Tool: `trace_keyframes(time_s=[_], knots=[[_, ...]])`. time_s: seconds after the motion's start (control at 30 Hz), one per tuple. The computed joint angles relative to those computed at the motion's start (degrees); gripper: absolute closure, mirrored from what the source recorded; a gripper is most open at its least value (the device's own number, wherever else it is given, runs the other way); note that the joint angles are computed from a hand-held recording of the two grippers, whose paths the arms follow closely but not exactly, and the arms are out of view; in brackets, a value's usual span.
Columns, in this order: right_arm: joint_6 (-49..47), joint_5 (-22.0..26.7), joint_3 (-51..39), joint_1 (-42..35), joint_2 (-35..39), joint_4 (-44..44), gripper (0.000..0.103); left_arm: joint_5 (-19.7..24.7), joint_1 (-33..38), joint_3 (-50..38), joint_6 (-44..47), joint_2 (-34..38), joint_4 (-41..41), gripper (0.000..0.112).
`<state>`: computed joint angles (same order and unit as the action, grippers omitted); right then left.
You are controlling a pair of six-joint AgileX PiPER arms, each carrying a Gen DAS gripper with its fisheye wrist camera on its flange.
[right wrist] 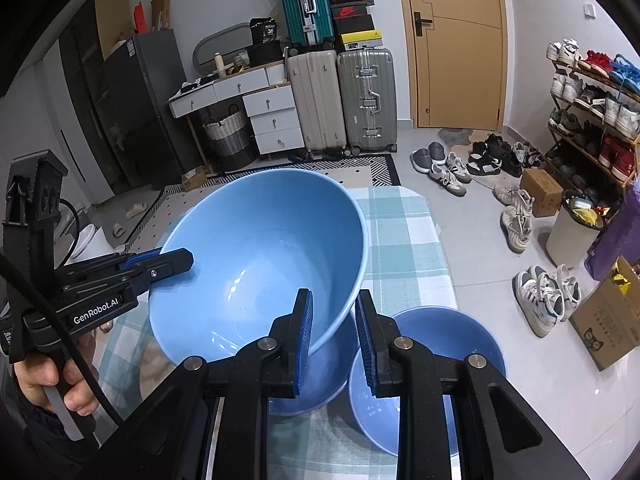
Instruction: Organize plates and bowls
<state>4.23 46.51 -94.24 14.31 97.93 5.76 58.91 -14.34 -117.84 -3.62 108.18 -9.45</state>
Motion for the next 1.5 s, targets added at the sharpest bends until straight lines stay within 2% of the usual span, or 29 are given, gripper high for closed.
trace_keyframes(time_s=[0.4,1.5], knots=[[-0.4,-1.8,1.7,1.2,1.4,0.0,0.080,-3.3,0.9,6.9,0.5,-2.9,0.4,0.101],[-1.2,-6.4,6.5,1.0,6.6,0.3,0.080,-13.1,1.7,15.4,3.9,3.1,-0.5,0.101]])
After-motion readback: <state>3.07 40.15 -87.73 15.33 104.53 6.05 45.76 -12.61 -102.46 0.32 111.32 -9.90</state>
